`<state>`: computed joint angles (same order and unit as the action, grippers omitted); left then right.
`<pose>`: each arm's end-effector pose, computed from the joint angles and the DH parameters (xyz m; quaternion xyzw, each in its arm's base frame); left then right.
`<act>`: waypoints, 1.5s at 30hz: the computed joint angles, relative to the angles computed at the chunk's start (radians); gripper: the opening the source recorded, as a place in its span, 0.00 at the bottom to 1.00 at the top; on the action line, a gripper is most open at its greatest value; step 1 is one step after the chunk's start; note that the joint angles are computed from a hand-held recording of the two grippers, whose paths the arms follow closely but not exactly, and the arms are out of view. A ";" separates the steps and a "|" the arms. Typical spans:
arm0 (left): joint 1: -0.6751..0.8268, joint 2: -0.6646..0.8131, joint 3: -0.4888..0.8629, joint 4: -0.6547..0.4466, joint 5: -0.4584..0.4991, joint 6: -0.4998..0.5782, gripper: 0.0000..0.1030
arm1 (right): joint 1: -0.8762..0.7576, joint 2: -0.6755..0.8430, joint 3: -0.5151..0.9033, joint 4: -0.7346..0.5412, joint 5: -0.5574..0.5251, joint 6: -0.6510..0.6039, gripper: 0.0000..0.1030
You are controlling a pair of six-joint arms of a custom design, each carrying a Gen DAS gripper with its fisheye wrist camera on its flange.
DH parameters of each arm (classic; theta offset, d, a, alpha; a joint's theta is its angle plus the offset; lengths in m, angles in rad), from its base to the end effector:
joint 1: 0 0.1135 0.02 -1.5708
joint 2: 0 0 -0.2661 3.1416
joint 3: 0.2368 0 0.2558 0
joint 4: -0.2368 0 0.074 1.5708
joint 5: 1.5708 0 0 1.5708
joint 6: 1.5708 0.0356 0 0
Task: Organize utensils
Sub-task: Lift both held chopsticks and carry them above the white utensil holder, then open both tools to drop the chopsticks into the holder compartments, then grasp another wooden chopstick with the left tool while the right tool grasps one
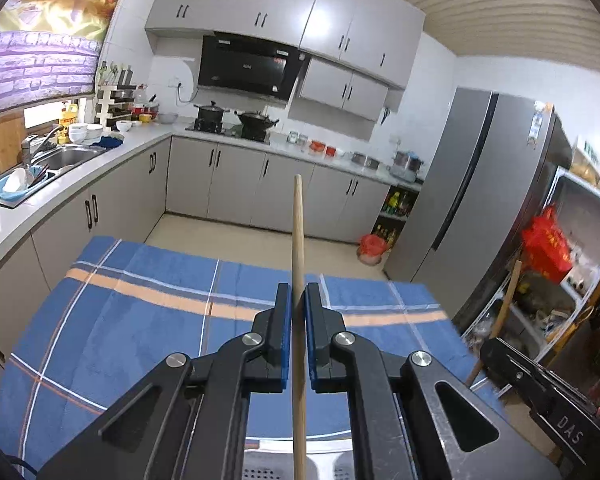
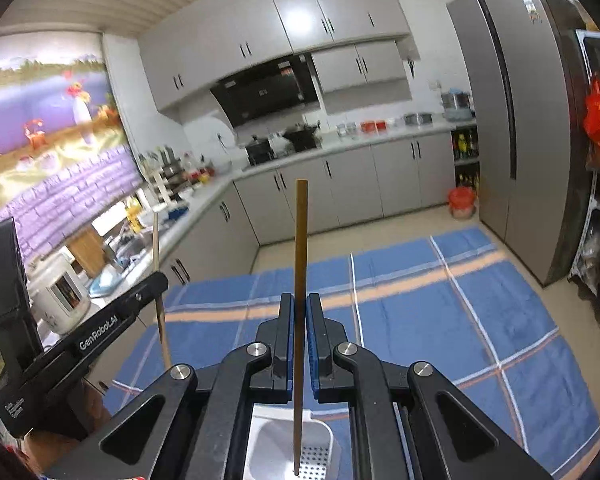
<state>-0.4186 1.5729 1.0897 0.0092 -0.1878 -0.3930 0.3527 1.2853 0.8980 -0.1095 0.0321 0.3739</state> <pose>0.3367 -0.1425 0.2675 -0.0380 0.8502 -0.1314 0.5085 0.2766 0.1006 0.2782 0.0173 0.8590 0.1689 0.4830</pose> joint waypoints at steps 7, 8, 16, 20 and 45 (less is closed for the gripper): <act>0.027 0.031 -0.058 0.011 0.056 -0.015 0.06 | -0.036 0.082 -0.043 0.035 -0.096 0.033 0.07; 0.028 0.025 -0.068 0.014 0.052 -0.015 0.06 | -0.038 0.086 -0.051 0.041 -0.102 0.034 0.07; 0.045 -0.064 -0.117 -0.011 0.079 -0.032 0.09 | -0.029 0.087 -0.065 0.031 -0.103 0.039 0.31; 0.043 -0.143 -0.152 -0.029 0.065 -0.048 0.23 | -0.025 0.049 -0.081 0.010 -0.084 0.039 0.36; -0.115 -0.887 -0.631 -0.725 -0.073 -0.462 0.50 | -0.154 -0.549 -0.557 -0.389 -0.310 0.017 0.55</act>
